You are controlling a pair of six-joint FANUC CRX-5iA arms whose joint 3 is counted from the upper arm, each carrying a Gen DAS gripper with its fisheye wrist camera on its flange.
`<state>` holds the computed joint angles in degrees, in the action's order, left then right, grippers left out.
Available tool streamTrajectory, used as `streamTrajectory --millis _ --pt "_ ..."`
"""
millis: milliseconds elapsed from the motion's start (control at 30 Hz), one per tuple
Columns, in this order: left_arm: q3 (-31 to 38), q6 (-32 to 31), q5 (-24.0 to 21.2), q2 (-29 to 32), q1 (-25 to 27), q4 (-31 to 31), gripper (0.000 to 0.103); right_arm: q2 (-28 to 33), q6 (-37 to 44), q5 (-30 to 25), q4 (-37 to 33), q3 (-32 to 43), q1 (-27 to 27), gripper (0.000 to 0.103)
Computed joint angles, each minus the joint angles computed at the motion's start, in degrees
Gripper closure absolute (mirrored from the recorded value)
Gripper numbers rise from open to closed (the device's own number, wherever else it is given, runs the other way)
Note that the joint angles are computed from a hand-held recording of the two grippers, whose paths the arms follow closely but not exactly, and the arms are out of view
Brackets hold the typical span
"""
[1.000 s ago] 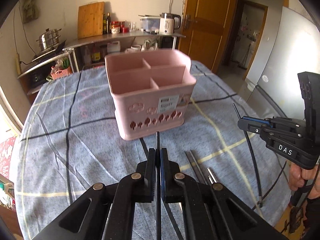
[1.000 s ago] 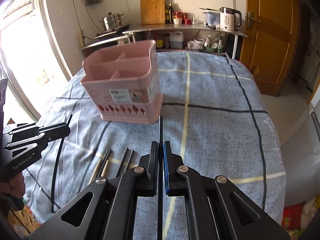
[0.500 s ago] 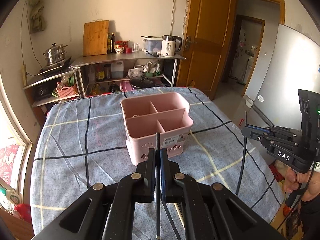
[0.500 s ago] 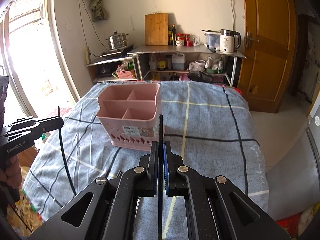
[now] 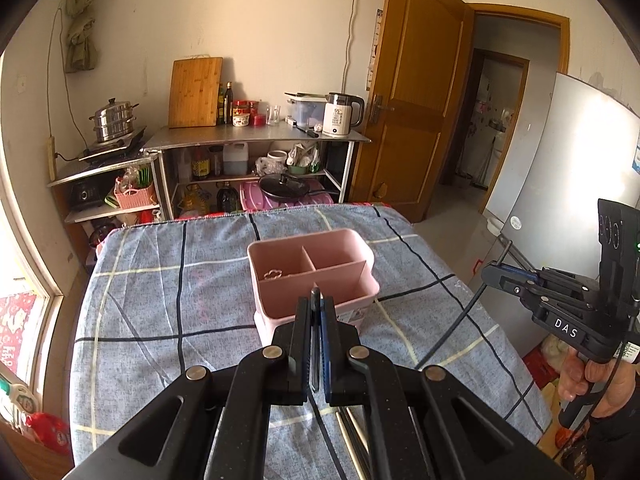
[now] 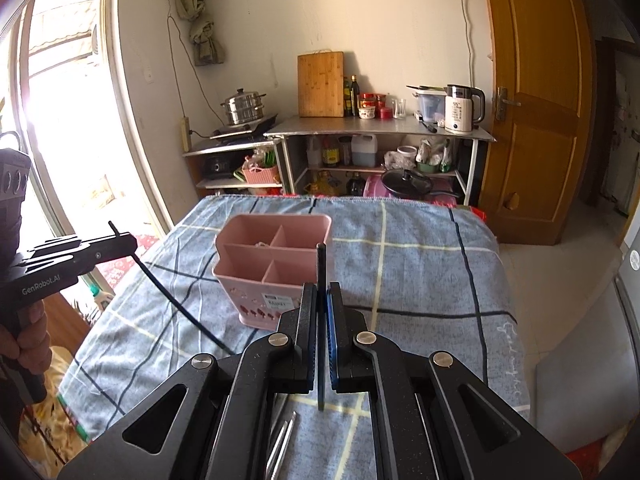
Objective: Organize utensils
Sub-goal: 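Lift and carry the black chopsticks in both tools over the pink basket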
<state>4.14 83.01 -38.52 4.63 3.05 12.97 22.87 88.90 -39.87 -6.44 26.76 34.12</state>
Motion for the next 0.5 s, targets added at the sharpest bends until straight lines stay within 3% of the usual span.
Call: streamTrajectory --millis 500 --pt "12.02 -0.65 -2.64 4.73 1.54 3.65 0.099 4.64 1.32 -0.29 -4.03 13.19 0.71 0.099"
